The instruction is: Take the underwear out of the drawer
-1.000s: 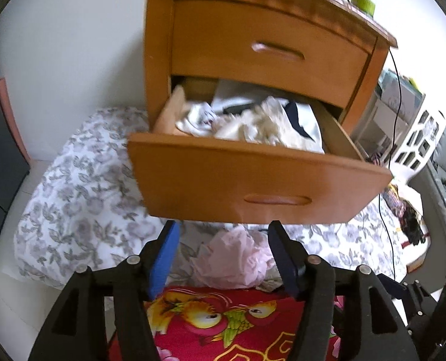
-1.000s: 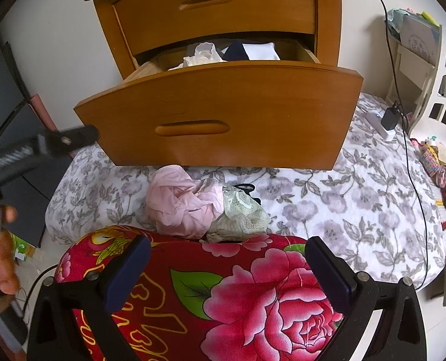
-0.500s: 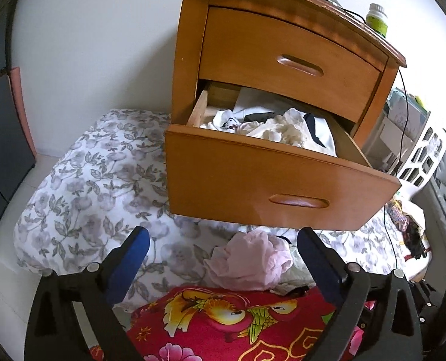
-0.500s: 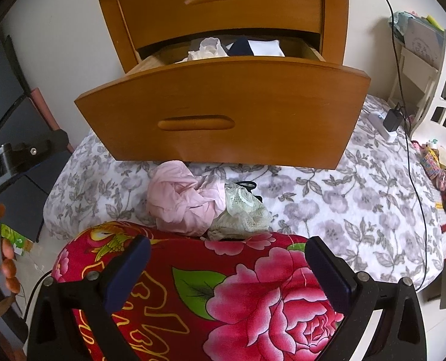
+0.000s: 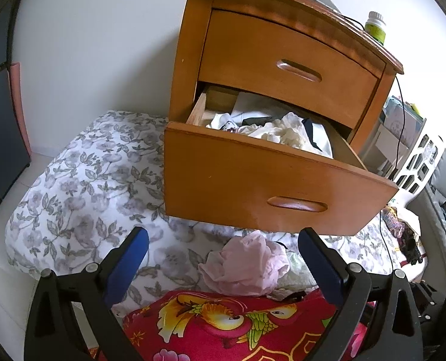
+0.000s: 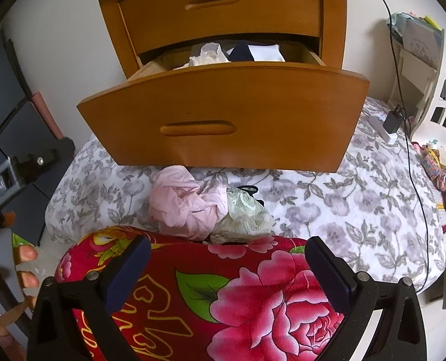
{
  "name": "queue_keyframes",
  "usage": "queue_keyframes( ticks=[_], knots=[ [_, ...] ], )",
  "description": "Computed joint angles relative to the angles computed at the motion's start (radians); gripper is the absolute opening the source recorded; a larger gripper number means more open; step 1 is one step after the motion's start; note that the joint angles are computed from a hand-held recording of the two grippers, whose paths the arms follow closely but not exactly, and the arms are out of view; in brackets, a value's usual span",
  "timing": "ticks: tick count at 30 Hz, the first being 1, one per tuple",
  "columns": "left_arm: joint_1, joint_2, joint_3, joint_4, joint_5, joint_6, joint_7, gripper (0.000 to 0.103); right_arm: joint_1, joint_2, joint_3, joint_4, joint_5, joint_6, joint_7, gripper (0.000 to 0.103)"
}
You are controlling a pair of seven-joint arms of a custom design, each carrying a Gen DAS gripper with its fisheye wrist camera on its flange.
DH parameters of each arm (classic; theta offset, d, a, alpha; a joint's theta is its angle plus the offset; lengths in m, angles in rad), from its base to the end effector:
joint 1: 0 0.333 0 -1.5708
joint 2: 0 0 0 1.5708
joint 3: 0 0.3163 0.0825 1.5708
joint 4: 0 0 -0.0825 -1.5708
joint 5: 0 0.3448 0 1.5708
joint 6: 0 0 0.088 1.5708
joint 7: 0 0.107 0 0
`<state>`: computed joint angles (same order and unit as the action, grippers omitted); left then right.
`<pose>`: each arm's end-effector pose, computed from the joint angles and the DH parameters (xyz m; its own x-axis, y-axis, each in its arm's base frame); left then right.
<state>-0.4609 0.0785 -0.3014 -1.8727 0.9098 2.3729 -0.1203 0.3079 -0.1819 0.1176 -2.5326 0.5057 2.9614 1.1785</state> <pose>0.4312 -0.3924 0.5346 0.2726 -0.9283 0.2528 -0.6173 -0.3703 -0.6942 0.4271 0.1591 0.4321 0.3765 -0.9197 -0.1114 -0.7750 -0.2468 -0.5818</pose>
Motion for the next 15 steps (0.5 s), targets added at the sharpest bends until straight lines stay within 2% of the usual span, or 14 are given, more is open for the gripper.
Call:
queue_keyframes(
  ticks=[4,8,15],
  knots=[
    [0.002,0.007,0.002,-0.004,-0.007,0.005,0.004,0.1,-0.013,0.007,0.012,0.009,-0.034,0.005,0.023,0.103],
    [-0.011,0.026,0.001,0.017,0.005,-0.05,0.017,0.1,-0.014,0.015,0.015,0.028,-0.065,0.001,0.032,0.103],
    [-0.016,0.047,0.007,0.025,-0.001,-0.073,0.035,0.1,-0.029,0.021,0.024,0.076,-0.145,-0.025,0.061,0.103]
  ],
)
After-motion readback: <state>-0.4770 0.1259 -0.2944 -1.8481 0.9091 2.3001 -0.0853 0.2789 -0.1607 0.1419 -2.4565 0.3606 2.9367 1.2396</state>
